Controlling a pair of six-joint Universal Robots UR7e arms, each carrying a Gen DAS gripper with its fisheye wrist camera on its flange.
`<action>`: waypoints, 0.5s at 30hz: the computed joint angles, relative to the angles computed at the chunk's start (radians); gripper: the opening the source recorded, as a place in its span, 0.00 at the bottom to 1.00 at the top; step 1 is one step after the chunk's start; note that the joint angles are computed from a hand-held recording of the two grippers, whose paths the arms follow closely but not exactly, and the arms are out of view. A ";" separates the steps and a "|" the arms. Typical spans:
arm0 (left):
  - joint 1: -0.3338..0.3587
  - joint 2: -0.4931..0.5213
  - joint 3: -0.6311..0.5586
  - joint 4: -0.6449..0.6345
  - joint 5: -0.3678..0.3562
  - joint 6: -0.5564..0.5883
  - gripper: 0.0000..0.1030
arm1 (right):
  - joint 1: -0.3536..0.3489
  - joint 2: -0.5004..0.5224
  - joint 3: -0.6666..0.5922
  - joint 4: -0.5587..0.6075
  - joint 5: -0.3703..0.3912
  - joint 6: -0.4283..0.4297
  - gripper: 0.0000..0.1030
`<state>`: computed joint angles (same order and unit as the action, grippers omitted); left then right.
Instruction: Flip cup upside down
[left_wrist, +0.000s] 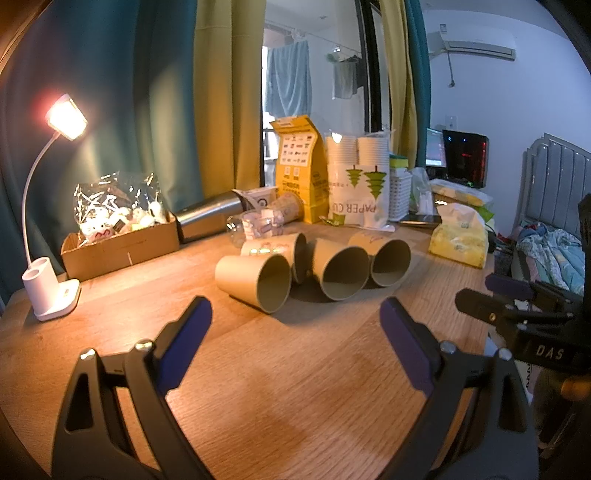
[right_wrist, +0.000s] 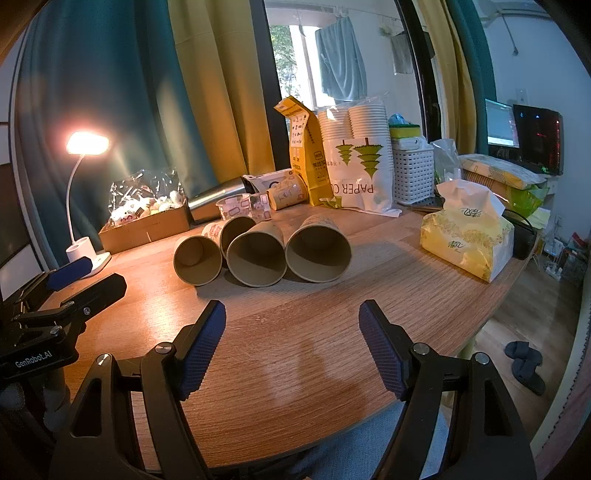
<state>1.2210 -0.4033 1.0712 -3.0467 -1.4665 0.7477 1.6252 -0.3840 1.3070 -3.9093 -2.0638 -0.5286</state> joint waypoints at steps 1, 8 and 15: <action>0.000 0.000 -0.001 0.000 -0.001 0.001 0.91 | 0.000 -0.001 0.001 0.000 0.000 0.000 0.75; 0.000 0.001 -0.001 0.001 0.001 -0.001 0.91 | 0.000 -0.001 0.001 0.001 0.001 0.003 0.75; 0.000 0.001 -0.002 0.002 0.001 -0.001 0.91 | 0.000 0.000 -0.001 -0.004 -0.003 -0.005 0.75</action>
<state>1.2211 -0.4025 1.0689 -3.0444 -1.4650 0.7462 1.6247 -0.3836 1.3062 -3.9138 -2.0672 -0.5339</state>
